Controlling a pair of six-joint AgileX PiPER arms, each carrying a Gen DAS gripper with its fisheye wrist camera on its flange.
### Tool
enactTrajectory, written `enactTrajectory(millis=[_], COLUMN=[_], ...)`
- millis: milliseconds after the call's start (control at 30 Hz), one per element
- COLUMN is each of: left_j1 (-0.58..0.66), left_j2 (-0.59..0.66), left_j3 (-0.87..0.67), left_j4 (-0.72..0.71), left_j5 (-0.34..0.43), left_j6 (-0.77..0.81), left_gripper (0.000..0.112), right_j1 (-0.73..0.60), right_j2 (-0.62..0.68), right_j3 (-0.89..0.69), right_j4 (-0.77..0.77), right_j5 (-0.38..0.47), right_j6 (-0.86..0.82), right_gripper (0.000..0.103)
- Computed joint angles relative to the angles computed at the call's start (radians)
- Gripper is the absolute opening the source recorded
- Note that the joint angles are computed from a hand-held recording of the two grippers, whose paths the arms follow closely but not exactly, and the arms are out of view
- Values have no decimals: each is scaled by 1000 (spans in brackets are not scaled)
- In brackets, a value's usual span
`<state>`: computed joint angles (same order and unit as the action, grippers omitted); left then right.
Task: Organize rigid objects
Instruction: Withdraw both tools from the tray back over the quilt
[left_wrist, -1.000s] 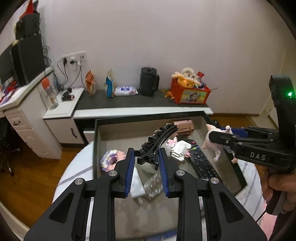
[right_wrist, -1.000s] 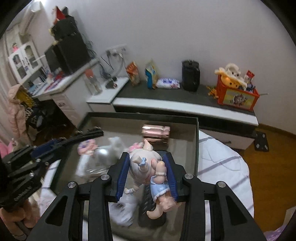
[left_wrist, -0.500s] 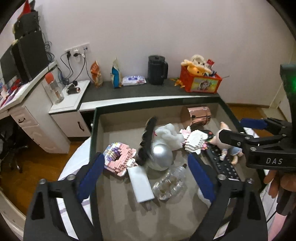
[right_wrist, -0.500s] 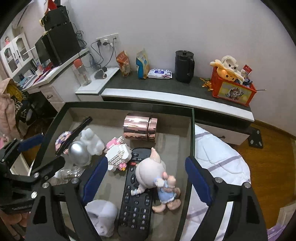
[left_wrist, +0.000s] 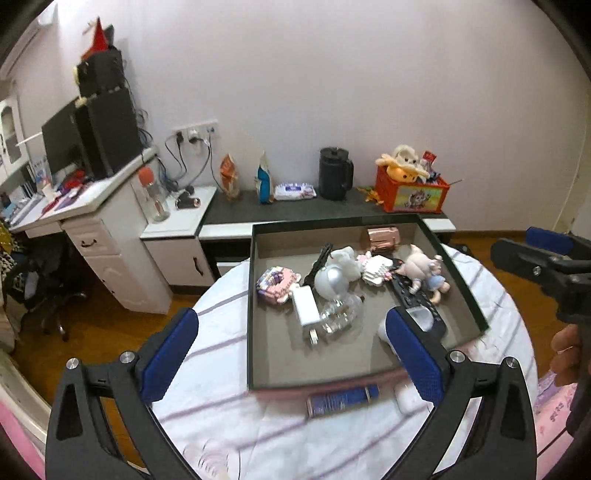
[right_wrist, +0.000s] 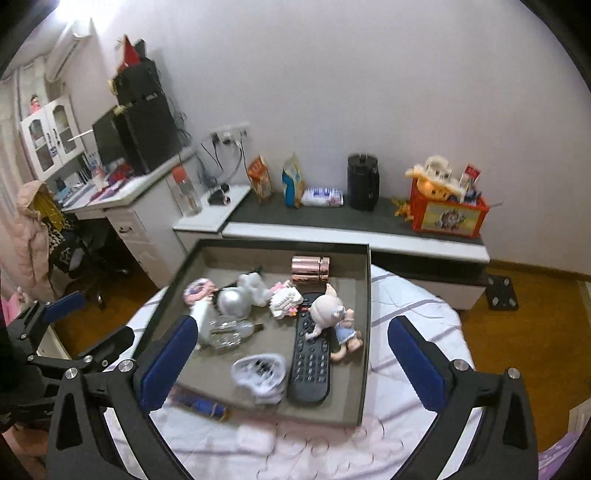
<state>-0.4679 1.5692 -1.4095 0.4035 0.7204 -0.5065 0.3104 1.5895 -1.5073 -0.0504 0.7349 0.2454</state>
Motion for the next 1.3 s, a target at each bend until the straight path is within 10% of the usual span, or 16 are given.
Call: enactTrajectory(millis=[533, 967, 1300], left_j1=[-342, -661, -647], left_j2=[-438, -571, -592], left_j3=[411, 501, 537], left_j4=[343, 456, 432], left_j5=[221, 476, 455], left_j6=[-524, -768, -781], left_gripper=[102, 102, 102], right_j1=[385, 693, 758], right_j2=[-512, -600, -612], right_j3=[446, 592, 610], right_j4=[-486, -648, -676], right_j5=[108, 249, 305], right_j6=[610, 931, 992], right_gripper=[103, 103, 103])
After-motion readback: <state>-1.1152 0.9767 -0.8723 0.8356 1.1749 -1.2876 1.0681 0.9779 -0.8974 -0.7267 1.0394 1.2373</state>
